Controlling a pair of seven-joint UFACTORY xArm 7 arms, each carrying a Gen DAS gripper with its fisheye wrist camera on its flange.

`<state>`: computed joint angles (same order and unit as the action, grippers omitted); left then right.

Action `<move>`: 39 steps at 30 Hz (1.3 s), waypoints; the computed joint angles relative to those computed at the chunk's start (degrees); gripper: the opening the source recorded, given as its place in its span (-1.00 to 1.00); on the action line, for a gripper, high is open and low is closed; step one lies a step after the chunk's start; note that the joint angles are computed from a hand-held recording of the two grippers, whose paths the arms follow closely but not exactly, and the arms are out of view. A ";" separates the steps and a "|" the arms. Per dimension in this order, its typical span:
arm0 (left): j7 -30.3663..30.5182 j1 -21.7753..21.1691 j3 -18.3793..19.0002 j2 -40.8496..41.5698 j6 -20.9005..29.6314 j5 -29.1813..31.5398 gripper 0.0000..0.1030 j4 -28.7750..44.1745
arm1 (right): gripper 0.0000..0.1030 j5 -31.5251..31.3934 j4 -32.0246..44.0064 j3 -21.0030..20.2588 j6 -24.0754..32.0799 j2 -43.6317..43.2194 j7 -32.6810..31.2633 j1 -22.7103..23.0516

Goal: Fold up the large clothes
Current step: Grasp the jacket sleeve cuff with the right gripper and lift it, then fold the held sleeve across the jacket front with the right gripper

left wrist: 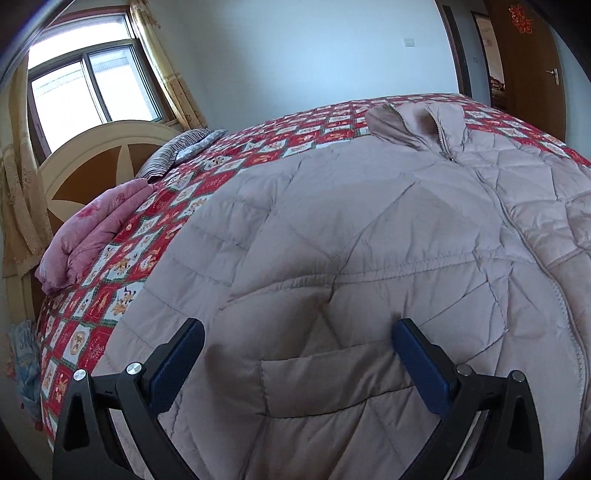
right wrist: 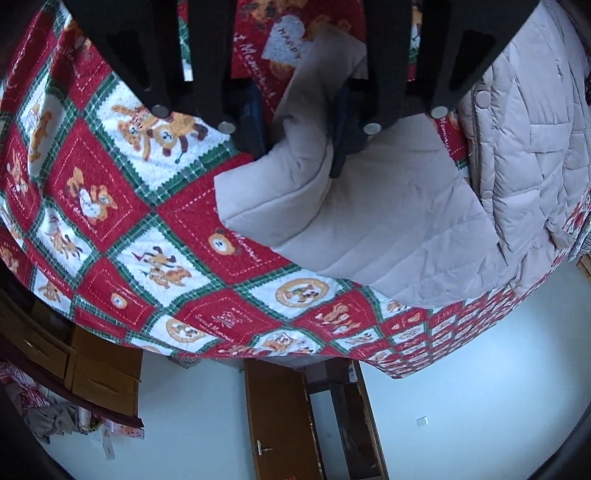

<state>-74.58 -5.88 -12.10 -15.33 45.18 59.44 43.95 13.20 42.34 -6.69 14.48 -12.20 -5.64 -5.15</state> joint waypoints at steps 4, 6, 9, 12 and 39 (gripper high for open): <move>0.39 -0.08 0.47 -0.42 -0.98 -0.80 0.98 -0.24 | -0.67 0.20 2.27 -0.09 0.91 0.79 -1.26 0.07; 1.33 0.12 0.71 -1.99 -1.44 -1.79 0.98 -0.59 | -0.68 -1.10 2.88 0.59 0.28 0.42 -0.33 -0.59; 2.35 1.14 0.50 -4.30 -1.71 -2.36 0.98 -0.56 | -0.69 -3.22 4.21 1.45 -0.90 -0.20 0.97 -1.03; 3.36 2.71 0.24 -5.25 -2.40 -2.23 0.98 0.13 | -0.70 -4.41 6.31 1.94 -1.83 -0.18 0.87 -0.21; 5.30 8.59 2.77 -3.48 -4.65 0.11 0.98 2.08 | -0.73 -14.73 19.20 15.26 -7.72 10.74 -1.15 19.50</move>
<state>-69.28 2.71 -9.33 -18.81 40.53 59.55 46.04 -1.53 61.54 8.57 6.77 -1.46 -6.79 14.35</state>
